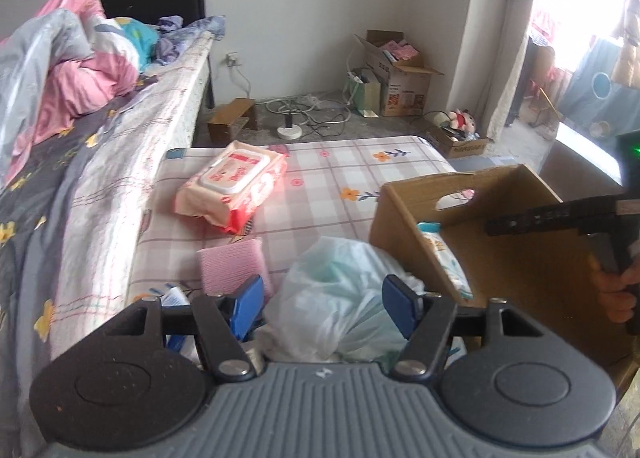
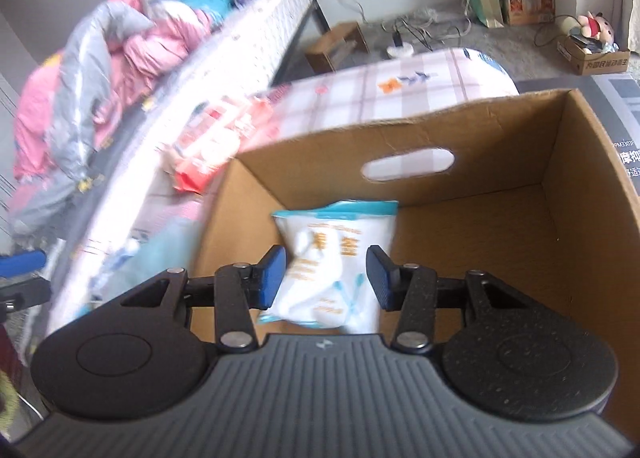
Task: Organize soft objects
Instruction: 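Open the right gripper and withdraw it from the box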
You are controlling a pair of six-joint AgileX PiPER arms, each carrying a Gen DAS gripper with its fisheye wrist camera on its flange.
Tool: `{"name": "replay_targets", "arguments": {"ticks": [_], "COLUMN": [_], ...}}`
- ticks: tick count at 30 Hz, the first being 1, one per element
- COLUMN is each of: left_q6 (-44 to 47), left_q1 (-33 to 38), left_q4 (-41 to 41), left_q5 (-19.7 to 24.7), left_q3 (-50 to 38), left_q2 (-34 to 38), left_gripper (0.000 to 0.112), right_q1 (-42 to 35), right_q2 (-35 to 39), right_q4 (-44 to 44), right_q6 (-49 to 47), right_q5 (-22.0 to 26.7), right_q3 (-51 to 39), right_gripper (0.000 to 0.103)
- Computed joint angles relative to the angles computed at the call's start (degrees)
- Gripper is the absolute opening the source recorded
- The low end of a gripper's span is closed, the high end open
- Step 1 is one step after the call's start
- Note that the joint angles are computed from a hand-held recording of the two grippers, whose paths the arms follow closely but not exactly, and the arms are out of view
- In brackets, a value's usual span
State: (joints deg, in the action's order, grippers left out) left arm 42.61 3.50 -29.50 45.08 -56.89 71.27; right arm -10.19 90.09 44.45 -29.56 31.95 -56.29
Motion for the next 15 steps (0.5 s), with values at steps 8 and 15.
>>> {"name": "replay_targets", "arguments": {"ticks": [8,15], "left_q6": [20.5,36.5], "left_q1": [27.1,44.5], "left_q4": [-10.1,-14.3], "left_q5": [8.9,11.2], "left_q3": [6.7,11.7], "left_q2": [-5.5,-2.6], "left_gripper": [0.067,0.066], "right_q1": [6.8,27.3], "right_q2": [-19.1,-18.9], "right_q4": [5.2,11.6], "right_q6": [8.0,15.1], "right_q5": [5.4,-1.5], "right_q3": [8.6,10.7], "right_gripper": [0.044,0.044]}}
